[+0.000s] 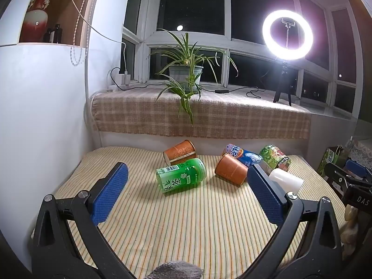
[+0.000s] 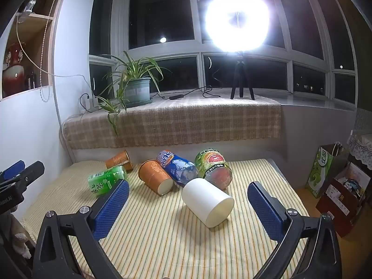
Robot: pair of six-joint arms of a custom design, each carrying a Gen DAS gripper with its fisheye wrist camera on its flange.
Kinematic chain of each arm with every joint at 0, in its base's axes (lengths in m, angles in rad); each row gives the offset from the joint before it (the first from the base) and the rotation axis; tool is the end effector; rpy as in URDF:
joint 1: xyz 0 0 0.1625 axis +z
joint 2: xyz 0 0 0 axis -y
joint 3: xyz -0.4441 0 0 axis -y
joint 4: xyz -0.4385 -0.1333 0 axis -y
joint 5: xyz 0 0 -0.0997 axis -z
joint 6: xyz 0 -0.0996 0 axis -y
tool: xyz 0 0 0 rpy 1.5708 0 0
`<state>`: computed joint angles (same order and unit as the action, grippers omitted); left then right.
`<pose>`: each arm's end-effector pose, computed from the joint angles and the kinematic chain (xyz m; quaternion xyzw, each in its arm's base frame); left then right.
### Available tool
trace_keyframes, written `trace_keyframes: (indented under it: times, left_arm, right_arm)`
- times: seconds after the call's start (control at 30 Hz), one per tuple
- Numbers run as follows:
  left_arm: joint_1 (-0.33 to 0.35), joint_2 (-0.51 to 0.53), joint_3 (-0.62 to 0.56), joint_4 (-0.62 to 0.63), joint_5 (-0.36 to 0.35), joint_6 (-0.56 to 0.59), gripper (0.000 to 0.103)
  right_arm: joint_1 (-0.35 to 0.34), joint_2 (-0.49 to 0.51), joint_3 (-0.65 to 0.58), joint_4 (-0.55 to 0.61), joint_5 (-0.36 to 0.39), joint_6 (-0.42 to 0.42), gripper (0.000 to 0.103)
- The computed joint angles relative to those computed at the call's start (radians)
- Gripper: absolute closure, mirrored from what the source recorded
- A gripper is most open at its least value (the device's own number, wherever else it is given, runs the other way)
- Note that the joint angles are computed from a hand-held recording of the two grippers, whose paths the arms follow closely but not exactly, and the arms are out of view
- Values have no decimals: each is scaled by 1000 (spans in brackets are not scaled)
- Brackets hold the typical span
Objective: Flip cup upright
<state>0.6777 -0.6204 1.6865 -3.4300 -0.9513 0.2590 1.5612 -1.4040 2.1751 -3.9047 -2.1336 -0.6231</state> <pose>-0.4263 -0.5885 0.0510 0.3798 0.8009 -0.4372 0.1525 0.0756 -0.4740 0.3939 0.0195 -0.7092 0.5817 0.3978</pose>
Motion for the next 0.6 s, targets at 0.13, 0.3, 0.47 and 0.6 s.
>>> trace_keyframes:
  times: [0.13, 0.3, 0.47, 0.6]
  left_arm:
    - [0, 0, 0, 1, 0, -2, 0]
    - [0, 0, 0, -1, -1, -1, 0]
    - [0, 0, 0, 1, -2, -3, 0]
    - [0, -1, 0, 1, -3, -3, 0]
  right_arm:
    - [1, 0, 1, 2, 0, 2, 0]
    - [3, -3, -2, 18, -4, 8, 0]
    - [-3, -5, 2, 16, 2, 11, 0]
    - [-5, -6, 0, 25, 2, 22, 0]
